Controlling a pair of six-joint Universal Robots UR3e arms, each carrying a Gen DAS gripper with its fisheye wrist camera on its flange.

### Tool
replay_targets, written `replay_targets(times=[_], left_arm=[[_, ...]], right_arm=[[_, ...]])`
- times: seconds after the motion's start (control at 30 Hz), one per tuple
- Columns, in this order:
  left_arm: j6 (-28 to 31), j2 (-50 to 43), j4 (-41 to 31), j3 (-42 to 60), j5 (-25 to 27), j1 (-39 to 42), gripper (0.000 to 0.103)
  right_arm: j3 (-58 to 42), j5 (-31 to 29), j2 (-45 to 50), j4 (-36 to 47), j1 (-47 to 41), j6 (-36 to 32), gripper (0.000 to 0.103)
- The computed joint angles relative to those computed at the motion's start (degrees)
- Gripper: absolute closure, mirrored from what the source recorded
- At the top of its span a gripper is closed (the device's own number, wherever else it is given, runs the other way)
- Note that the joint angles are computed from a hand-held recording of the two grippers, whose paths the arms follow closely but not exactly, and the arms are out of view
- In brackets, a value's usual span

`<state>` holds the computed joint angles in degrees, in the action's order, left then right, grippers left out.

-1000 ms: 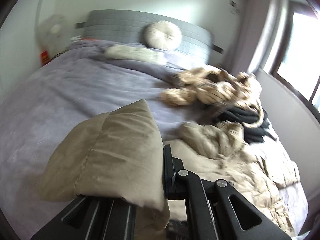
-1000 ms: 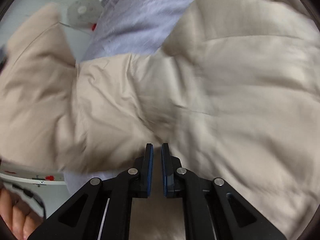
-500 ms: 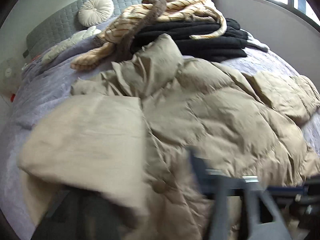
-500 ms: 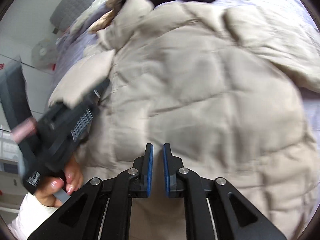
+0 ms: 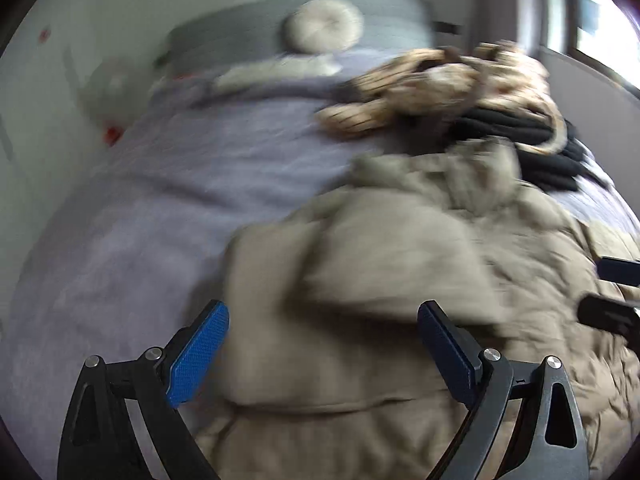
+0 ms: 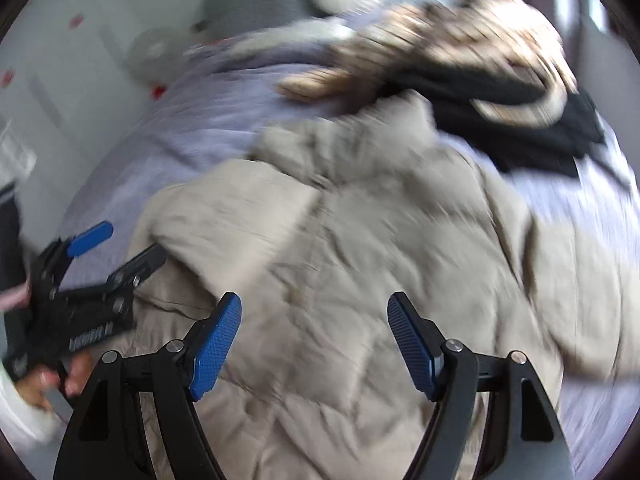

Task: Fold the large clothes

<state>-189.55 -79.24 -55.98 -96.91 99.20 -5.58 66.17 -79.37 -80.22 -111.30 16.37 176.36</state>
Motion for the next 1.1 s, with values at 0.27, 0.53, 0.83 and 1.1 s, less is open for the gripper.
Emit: replay_targets(times=[0.27, 0.53, 0.83, 1.1], left_arm=[[-0.33, 6.18, -3.48, -15.09, -15.84, 21.46, 0.007], [9.03, 6.75, -5.86, -15.28, -22.83, 26.27, 0.007], [10.42, -19.99, -15.03, 9.71, -42.35, 32.77, 0.008], [9.52, -21.40, -7.21, 14.80, -38.30, 27.49, 0.085]], right_arm=[[-13.31, -31.97, 21.98, -10.98, 20.53, -12.22, 0.020], [-5.68, -13.72, 12.17, -4.77, -3.36, 15.59, 0.020], [10.78, 16.44, 4.71, -5.76, -24.32, 19.72, 0.023], [4.20, 18.21, 8.87, -1.08, -25.02, 18.39, 0.091]])
